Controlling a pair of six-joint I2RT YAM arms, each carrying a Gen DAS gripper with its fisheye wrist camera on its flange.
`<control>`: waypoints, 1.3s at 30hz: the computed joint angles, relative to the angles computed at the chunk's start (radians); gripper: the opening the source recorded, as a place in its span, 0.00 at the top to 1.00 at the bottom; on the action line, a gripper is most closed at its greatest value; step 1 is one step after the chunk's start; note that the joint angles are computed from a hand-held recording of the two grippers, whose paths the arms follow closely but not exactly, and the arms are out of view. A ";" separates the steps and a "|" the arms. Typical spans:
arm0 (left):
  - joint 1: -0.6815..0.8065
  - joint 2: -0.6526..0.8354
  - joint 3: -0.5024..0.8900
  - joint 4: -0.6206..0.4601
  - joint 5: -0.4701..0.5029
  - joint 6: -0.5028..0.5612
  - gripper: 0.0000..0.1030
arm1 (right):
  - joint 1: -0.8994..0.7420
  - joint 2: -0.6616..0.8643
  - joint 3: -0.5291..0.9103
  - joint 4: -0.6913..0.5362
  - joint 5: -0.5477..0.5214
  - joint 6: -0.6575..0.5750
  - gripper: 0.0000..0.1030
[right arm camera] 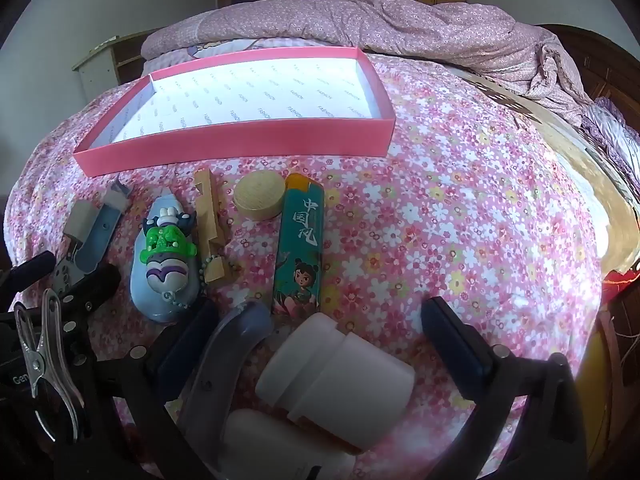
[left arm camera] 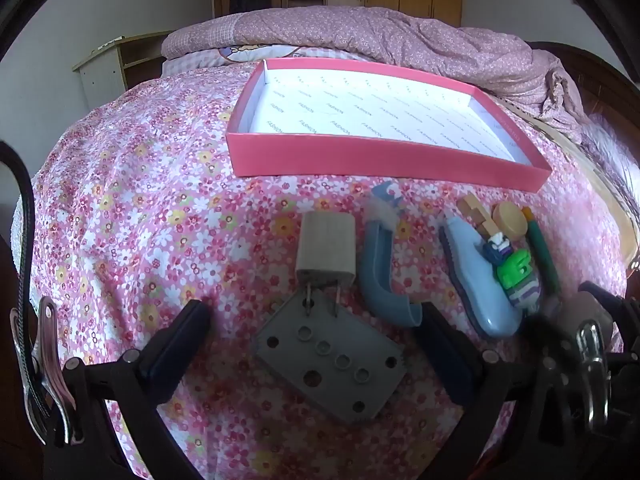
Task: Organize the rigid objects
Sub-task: 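Grasp the white earbud case with the right gripper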
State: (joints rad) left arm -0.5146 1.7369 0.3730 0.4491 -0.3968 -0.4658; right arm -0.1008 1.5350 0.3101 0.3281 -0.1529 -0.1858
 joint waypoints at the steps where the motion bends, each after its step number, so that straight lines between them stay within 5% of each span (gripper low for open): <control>1: 0.000 0.000 0.000 0.000 0.000 0.000 0.00 | 0.000 0.001 0.000 0.002 -0.001 0.001 0.00; 21: 0.026 -0.030 -0.013 -0.016 0.045 0.042 0.00 | -0.029 -0.009 0.021 -0.061 -0.044 -0.076 0.00; 39: 0.003 -0.348 -0.146 -0.144 0.120 0.128 0.03 | -0.231 -0.292 0.026 -0.415 -0.316 -0.330 0.05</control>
